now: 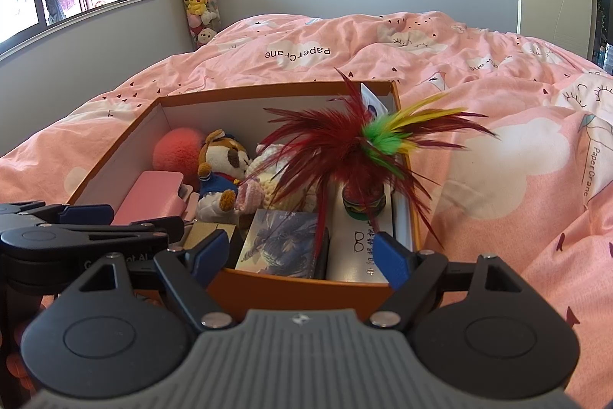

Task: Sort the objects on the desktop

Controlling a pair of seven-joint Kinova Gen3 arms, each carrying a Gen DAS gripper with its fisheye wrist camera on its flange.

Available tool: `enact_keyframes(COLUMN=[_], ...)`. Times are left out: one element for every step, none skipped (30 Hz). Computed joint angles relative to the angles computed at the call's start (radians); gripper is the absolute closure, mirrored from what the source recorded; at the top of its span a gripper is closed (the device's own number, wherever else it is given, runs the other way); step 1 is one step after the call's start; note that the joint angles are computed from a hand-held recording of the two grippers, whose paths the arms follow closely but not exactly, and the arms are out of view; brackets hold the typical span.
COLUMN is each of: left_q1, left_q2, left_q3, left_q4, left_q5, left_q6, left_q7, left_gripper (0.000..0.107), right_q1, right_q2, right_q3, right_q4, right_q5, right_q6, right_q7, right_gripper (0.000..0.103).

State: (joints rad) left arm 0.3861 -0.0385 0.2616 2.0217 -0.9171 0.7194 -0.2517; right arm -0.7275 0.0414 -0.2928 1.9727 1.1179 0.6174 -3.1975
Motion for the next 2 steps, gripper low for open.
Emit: enact_keyframes(left_q1=[0.000,-0.001], left_q2=[0.000,0.000], left_q3=[0.000,-0.001], left_q4=[0.000,0.000], left_q5=[-0.001,-0.001], left_q6=[-0.001,-0.001], left_q7=[0.000,0.000], left_gripper=[0.019,0.019], right_q1=[0.000,0.000], right_q2=[0.000,0.000], right_q3=[0.000,0.000], right_q4=[0.000,0.000], right_q5=[0.000,0.000], right_q6=[0.000,0.000], right_q7=[0.000,0.000], right_gripper=[0.020,0.020])
